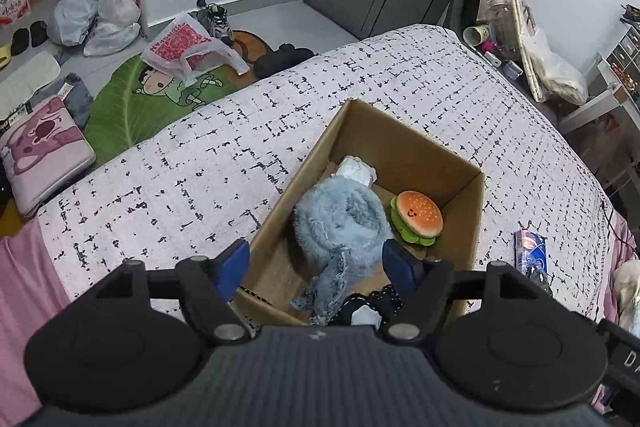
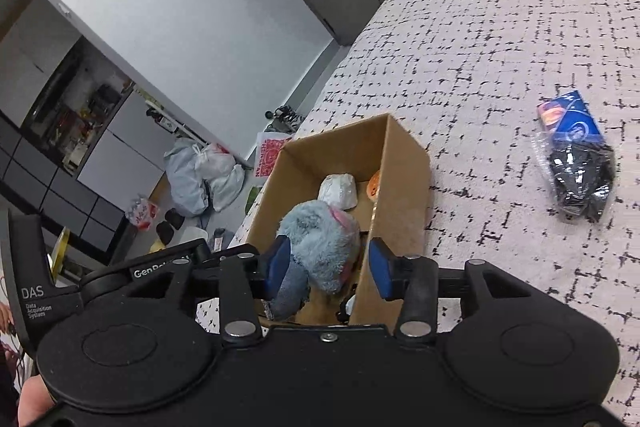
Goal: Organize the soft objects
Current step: 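Open left tool to drop blue plush while right tool releases black plush into box, then move both tools toward the blue tissue pack and clear bag of black items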
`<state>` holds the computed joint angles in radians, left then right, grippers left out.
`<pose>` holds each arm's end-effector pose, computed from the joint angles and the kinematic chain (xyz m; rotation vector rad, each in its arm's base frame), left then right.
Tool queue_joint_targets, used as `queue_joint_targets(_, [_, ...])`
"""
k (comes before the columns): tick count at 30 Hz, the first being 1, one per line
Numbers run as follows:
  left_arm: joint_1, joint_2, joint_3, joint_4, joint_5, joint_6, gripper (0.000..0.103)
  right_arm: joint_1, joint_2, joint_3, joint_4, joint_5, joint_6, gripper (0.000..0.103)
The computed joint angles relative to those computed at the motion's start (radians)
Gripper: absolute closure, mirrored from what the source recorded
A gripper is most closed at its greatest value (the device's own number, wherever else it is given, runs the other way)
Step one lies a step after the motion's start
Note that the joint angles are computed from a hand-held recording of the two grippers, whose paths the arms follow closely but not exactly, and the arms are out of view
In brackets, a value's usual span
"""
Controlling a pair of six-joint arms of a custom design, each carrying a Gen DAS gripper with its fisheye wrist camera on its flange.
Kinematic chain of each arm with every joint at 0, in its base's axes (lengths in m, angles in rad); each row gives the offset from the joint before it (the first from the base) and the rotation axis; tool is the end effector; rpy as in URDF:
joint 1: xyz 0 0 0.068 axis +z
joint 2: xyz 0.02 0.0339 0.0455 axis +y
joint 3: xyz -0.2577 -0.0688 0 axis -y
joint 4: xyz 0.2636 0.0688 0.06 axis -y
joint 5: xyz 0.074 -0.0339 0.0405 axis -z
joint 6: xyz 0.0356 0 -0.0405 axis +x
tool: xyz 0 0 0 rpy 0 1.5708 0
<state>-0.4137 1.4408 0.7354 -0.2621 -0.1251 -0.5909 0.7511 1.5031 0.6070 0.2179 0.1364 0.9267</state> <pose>0.2657 -0.1118 0.1538 -0.2745 2.5297 -0.2414 0.2220 0.2006 0.1337 0.2826 2.3340 0.7292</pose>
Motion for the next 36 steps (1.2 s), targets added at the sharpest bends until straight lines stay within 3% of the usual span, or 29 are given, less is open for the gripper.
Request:
queue_joint_targets(15, [-0.132, 0.021, 0.065, -0.031, -0.084, -0.052, 0.030, -0.062, -0.189, -0.061, -0.158, 0.041, -0.014, 0.041])
queue_joint_targets(18, [-0.168, 0.031, 0.083, -0.039, -0.114, -0.061, 0.022, -0.076, -0.223, -0.082, -0.173, 0.038, -0.012, 0.038])
queue_joint_targets(23, [-0.223, 0.053, 0.113, -0.052, -0.154, -0.083, 0.019, -0.101, -0.294, -0.111, -0.217, 0.061, -0.010, 0.019])
queue_joint_targets(26, [-0.251, 0.076, 0.140, -0.068, -0.166, -0.099, 0.018, -0.123, -0.347, -0.137, -0.240, 0.079, -0.006, 0.016])
queue_joint_targets(29, [-0.277, 0.106, 0.174, -0.086, -0.183, -0.116, 0.011, -0.171, -0.403, -0.169, -0.253, 0.047, 0.007, 0.016])
queue_joint_targets(36, [-0.330, 0.153, 0.247, -0.102, -0.188, -0.158, 0.010, -0.300, -0.540, -0.249, -0.277, -0.029, 0.007, 0.012])
